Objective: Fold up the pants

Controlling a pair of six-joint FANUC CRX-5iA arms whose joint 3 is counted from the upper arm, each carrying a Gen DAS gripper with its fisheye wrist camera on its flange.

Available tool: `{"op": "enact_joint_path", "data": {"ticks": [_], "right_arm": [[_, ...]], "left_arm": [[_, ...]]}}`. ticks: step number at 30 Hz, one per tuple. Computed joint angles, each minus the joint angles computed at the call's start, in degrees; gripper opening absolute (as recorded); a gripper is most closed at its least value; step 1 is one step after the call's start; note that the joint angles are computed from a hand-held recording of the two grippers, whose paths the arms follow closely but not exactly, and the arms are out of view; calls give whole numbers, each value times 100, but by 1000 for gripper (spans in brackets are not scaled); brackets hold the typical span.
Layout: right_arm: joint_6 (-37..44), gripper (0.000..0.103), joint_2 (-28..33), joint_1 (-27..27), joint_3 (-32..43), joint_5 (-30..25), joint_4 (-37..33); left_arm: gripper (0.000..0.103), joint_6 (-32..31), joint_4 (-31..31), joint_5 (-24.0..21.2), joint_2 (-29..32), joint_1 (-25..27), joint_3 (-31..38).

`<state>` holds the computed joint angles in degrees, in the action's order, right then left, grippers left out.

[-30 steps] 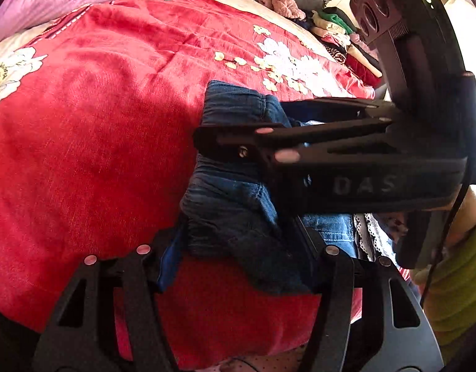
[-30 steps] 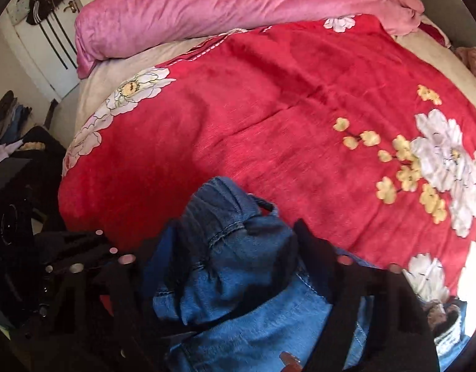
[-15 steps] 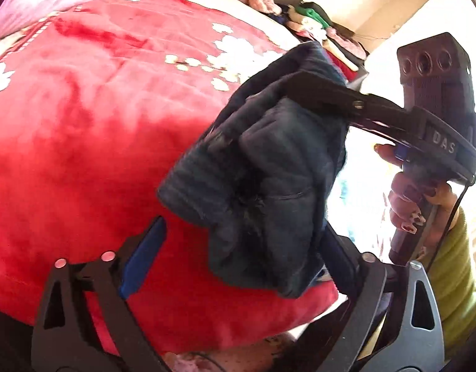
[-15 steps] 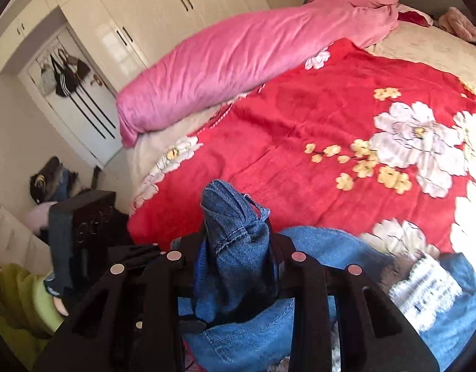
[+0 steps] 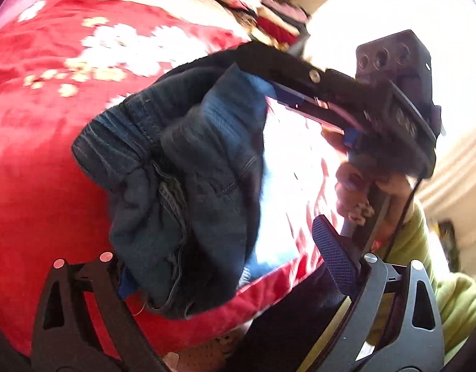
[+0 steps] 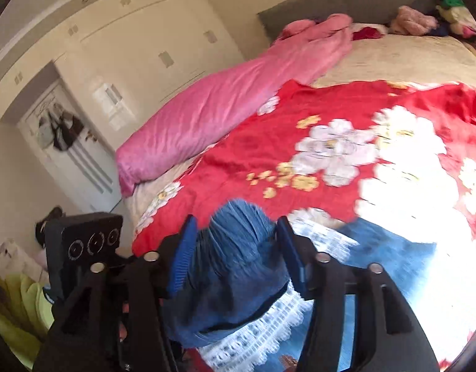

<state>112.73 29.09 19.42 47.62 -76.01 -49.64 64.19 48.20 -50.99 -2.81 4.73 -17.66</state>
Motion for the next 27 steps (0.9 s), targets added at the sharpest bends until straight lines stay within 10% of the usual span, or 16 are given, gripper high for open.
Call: {"op": "enact_joint_path", "data": {"ticks": [12, 13, 14, 17, 27], "right_arm": [[-1086, 82, -446, -135, -1156, 285, 884], [-1067, 78, -411, -101, -1129, 224, 962], [-924, 52, -371, -117, -1075, 115, 876], [-507, 35, -434, -98, -1074, 73, 623], [-1050, 40, -552, 90, -1466, 620, 1483]], "left_arm": [[89, 412, -1126, -251, 357, -550, 525], [89, 402, -1094, -247, 349, -526, 505], [89, 404, -1083, -245, 337, -510, 495], [89, 513, -1179, -215, 227, -505, 428], [89, 572, -1275, -156, 179, -532, 435]]}}
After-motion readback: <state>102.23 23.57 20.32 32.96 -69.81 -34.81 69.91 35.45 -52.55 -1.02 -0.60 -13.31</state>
